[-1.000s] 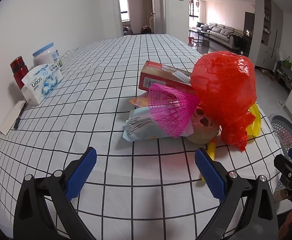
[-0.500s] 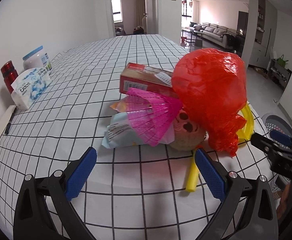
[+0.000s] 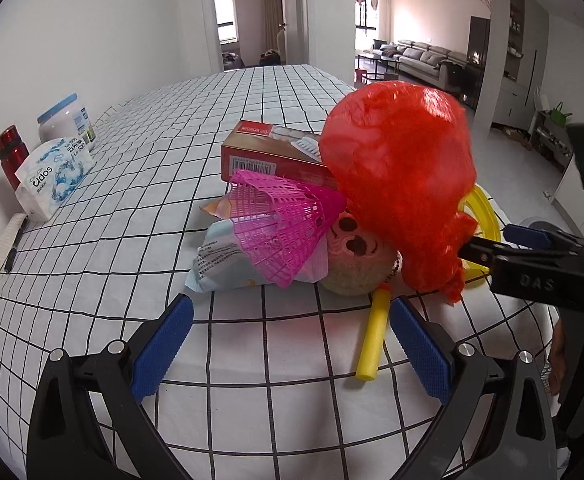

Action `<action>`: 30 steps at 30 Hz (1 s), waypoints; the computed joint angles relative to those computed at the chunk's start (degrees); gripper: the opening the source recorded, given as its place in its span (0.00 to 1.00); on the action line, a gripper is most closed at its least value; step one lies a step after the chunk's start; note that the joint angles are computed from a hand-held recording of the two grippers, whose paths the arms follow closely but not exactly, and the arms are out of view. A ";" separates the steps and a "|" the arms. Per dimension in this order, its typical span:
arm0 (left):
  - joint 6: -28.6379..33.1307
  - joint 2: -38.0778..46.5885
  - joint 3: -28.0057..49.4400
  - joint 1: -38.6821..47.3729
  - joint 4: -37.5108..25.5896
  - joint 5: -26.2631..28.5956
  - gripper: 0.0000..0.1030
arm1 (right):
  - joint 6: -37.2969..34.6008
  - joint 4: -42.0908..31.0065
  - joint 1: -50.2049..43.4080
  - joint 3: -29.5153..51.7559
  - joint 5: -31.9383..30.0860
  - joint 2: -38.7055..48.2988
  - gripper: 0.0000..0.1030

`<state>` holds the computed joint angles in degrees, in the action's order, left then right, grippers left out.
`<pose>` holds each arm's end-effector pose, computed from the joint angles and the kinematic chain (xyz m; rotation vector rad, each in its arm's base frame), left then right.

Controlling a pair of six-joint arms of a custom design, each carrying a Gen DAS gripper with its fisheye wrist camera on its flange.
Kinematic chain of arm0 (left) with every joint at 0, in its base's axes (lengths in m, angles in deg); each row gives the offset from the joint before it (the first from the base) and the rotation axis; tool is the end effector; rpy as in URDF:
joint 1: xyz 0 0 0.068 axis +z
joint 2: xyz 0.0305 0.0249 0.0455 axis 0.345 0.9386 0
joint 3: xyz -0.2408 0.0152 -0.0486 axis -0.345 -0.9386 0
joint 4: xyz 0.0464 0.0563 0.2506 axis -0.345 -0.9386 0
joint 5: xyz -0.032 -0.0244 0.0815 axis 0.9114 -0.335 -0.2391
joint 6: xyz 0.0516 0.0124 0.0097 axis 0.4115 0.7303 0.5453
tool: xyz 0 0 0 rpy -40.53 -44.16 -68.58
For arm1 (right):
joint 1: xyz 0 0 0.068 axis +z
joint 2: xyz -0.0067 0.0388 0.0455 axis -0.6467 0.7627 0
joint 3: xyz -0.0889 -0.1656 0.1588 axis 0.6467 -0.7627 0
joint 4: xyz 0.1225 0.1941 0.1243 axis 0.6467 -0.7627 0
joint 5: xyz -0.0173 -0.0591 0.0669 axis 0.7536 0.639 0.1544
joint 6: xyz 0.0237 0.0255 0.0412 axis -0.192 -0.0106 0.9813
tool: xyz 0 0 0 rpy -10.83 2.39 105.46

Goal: Collect trash
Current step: 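Grasp the yellow plastic ring with the right gripper while the left gripper approaches the red bag, then grasp the red plastic bag with the left gripper while the right gripper carries the ring toward the basket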

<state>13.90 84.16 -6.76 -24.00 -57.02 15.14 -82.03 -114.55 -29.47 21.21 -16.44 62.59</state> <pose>0.1810 -0.1435 0.2146 -0.4460 2.3474 0.2508 0.3755 0.0861 0.2008 -0.7326 2.4065 0.4784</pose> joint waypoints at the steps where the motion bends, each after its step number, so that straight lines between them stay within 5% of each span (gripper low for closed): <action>1: -0.01 0.02 0.05 0.00 -0.11 0.06 0.94 | -0.16 -0.08 0.16 0.35 -0.03 0.34 0.85; 9: -0.33 0.54 0.87 -0.59 -0.59 0.31 0.94 | -1.34 0.01 0.58 1.39 -0.14 2.00 0.84; 11: -0.87 1.03 1.36 -1.03 -0.86 0.27 0.94 | -1.15 0.33 0.75 2.50 -0.60 3.34 0.74; 14: -1.21 1.86 2.07 -1.40 -1.00 0.17 0.94 | -1.21 0.64 0.02 1.28 -1.81 2.55 0.72; 30: -1.58 7.90 8.62 -4.10 3.90 -2.64 0.94 | 1.89 7.76 -9.02 -16.59 -3.17 -13.66 0.71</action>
<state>12.33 92.05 1.86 -28.10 -53.12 12.50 -80.14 -106.78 -38.49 4.62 -19.62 48.94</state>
